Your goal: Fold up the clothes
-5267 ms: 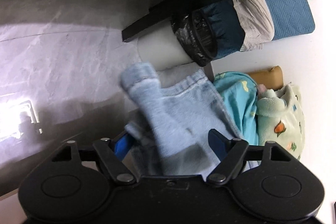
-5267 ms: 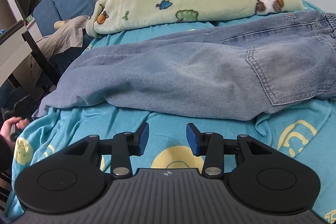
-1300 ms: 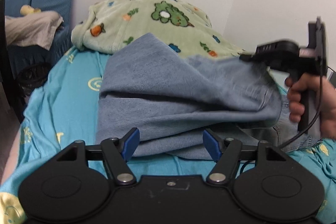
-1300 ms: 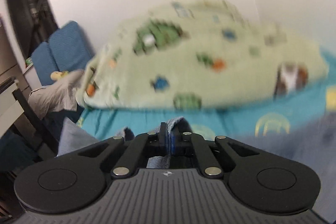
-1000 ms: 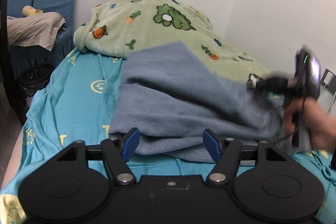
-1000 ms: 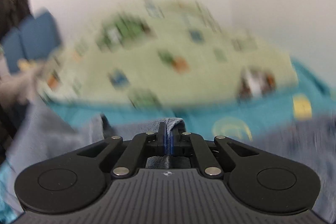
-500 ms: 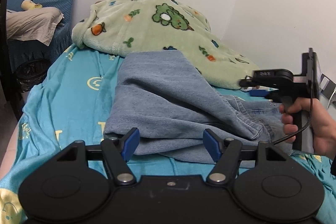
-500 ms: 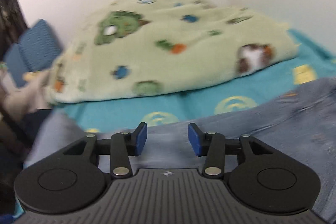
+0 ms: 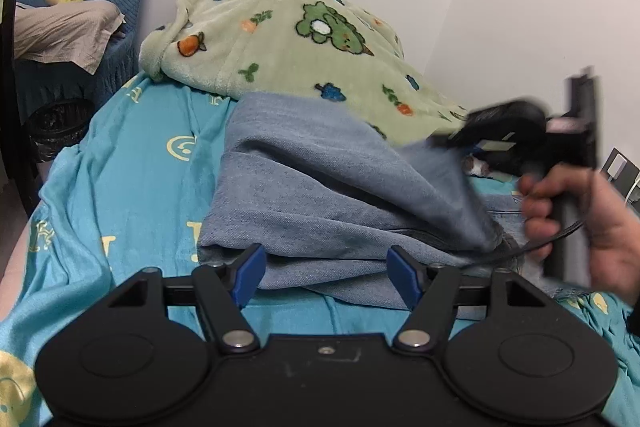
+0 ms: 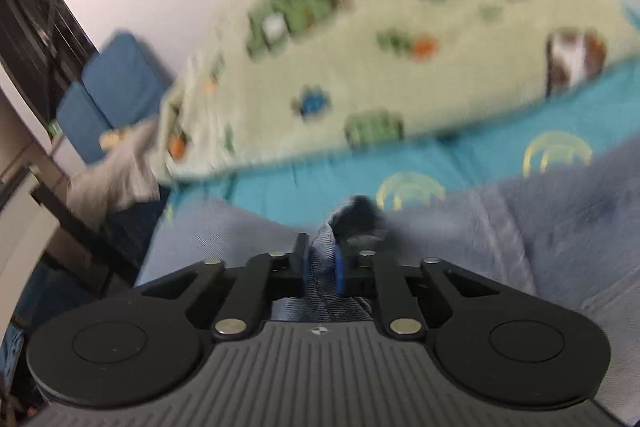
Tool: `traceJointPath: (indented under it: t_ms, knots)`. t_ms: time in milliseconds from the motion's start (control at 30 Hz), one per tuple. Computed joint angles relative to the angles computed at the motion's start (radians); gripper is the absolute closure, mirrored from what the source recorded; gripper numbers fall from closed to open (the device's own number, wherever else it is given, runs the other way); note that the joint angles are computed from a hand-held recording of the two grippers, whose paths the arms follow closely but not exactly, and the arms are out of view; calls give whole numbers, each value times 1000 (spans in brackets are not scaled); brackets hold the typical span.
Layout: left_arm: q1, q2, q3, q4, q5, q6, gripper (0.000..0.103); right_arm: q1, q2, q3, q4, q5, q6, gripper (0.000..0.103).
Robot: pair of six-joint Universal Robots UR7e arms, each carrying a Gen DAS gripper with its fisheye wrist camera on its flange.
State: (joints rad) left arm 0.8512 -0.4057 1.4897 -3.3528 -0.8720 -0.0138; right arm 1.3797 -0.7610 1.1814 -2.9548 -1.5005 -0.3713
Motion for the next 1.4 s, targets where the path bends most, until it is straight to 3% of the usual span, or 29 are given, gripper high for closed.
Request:
traceJointPath:
  t_ms: [100,200,267,500,567,600,733,900,967,1067,1133,1300,1400]
  knots:
    - [-2,5,-5,-5,10,5,39,1,-32,39,-135,8,38,95]
    - [-2,10,-10,-2,21,9,39,1,-38,51,-200,-71,47,95]
    - [0,13,-12,1,28,12,39,-8,-25,33,-163,-143,59,95]
    - [1,22,-21,17,38,24,39,-44,7,-14,-4,-227,147,85]
    - [0,26,-26,20,39,29,39,-45,-16,14,-22,-211,119,64]
    - [0,28,-29,22,38,31,39,-47,-32,33,-35,-201,110,59]
    - [-3,27,-25,23,34,32,38,-71,-130,153,-90,-129,120,55]
    - [-11,29,-19,11,38,48,38,-104,-255,302,-179,-148,156,53]
    - [-14,29,-16,7,40,53,37,-124,-293,347,-219,-167,179,43]
    - [-19,30,-11,9,43,53,37,-178,-339,416,-312,-148,274,25]
    - [-22,31,-9,12,39,50,37,-212,-349,433,-331,-149,357,22]
    - [-29,39,-8,29,43,51,37,-271,-330,373,-207,-118,569,22]
    - [-27,53,-30,51,53,33,36,-281,-294,336,-233,-111,605,22]
